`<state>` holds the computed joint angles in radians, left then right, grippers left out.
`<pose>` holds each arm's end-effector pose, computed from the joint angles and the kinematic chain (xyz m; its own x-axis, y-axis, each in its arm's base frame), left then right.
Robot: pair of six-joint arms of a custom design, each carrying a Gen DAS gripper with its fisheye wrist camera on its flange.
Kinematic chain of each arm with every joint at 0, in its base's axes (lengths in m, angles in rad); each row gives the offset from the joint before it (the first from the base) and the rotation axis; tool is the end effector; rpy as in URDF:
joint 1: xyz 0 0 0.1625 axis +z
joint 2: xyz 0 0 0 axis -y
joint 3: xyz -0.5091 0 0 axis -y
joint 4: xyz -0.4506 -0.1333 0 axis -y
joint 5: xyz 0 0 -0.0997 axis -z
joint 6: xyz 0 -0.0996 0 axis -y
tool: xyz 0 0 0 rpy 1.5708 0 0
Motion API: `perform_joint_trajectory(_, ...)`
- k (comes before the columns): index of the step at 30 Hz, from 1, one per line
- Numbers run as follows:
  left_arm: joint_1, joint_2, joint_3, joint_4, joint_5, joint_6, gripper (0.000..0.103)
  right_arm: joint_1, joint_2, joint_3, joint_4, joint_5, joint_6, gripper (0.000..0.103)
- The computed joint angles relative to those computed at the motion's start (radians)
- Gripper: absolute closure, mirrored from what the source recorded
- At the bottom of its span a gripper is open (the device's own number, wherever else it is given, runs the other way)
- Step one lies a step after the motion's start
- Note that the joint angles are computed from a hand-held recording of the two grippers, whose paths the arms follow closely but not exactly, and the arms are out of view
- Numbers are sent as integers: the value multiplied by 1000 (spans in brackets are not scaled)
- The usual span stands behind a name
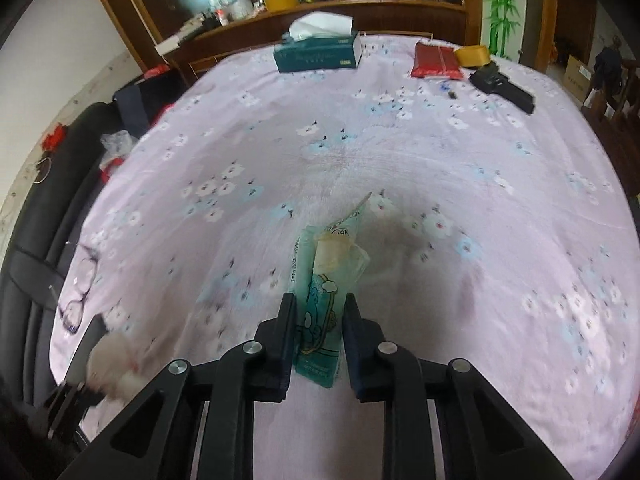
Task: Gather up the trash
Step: 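Grasp the white plastic bag with the left tool while the right tool grasps the teal tissue pack, then carry the plastic bag and teal tissue pack over the red wastebasket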
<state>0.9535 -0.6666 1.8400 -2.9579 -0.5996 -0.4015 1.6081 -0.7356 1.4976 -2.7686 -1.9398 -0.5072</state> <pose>-0.2201 -0.6824 0.0280 -0.7379 -0.1422 -0.6597 0.3012 0.8054 -0.5105 0.1284 -0.8288 0.1509 -0.8032 -0.3374 0.4909 -0.4850 0.8489 -0.2102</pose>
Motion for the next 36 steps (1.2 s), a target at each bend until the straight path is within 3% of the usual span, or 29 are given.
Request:
perform_joint_trajectory(16,-80,75,-71,27,-36,49,56,-113,-288,309,-109,71,30,80)
perform_joint_trajectory(36,-191,215,-230,83,-42,166,56,-208,-474,406,-148,149,43,80)
